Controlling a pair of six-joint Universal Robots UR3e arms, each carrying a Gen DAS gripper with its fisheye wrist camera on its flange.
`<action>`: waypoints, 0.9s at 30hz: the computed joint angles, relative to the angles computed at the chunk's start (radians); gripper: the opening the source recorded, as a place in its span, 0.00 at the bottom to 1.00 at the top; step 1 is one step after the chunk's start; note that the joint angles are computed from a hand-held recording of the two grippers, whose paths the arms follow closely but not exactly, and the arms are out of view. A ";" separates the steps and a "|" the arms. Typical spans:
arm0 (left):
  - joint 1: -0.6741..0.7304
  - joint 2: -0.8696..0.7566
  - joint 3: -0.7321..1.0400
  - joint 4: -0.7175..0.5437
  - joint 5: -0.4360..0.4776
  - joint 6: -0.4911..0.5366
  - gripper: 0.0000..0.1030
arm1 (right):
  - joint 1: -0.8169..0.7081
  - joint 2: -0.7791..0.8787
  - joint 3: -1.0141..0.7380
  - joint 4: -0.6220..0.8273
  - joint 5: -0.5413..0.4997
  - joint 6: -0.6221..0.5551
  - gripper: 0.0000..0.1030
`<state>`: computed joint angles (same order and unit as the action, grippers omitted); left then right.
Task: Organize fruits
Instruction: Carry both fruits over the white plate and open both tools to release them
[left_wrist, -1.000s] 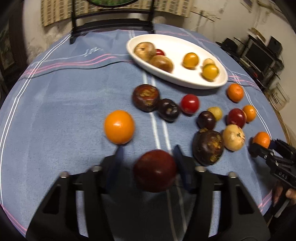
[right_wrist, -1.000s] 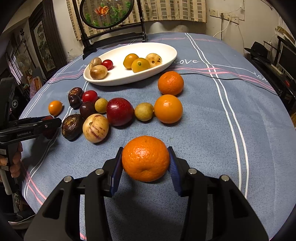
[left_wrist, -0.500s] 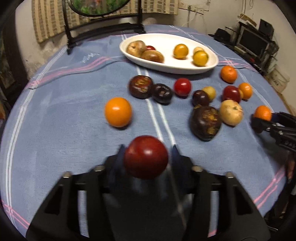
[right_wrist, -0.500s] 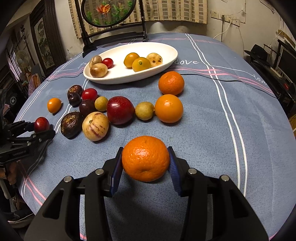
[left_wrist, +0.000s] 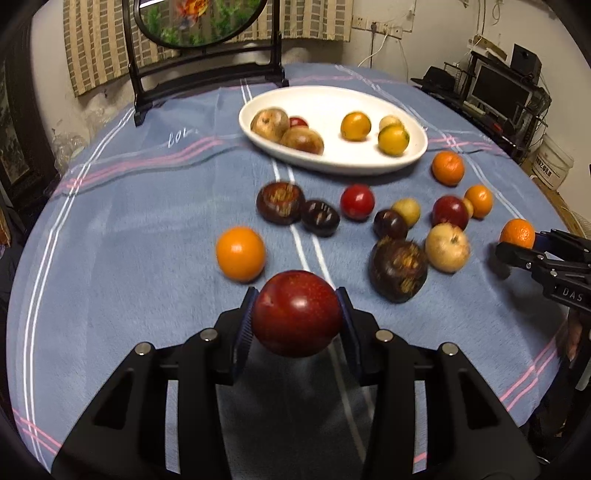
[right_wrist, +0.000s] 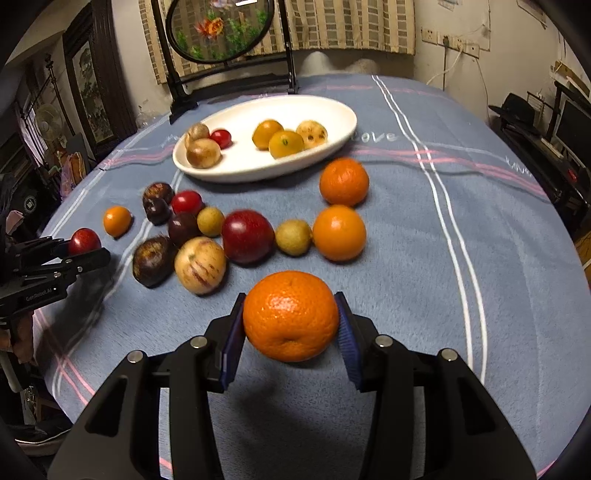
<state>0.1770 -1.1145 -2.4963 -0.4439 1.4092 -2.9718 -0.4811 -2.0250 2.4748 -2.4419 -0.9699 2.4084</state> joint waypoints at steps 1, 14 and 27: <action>-0.003 -0.003 0.016 -0.002 -0.004 0.002 0.41 | 0.000 -0.007 -0.012 0.011 0.009 -0.002 0.45; -0.077 -0.440 0.557 -0.006 -0.052 -0.085 0.42 | 0.265 0.493 -0.553 -0.216 -0.032 0.285 0.45; -0.108 -1.011 1.235 -0.221 0.044 -0.154 0.42 | 0.468 1.131 -1.341 -0.013 -0.283 0.412 0.45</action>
<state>0.0687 -2.1256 -1.2612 -0.6648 1.4536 -3.1258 -0.0133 -0.8940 1.1338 -2.4545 -1.2525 2.8203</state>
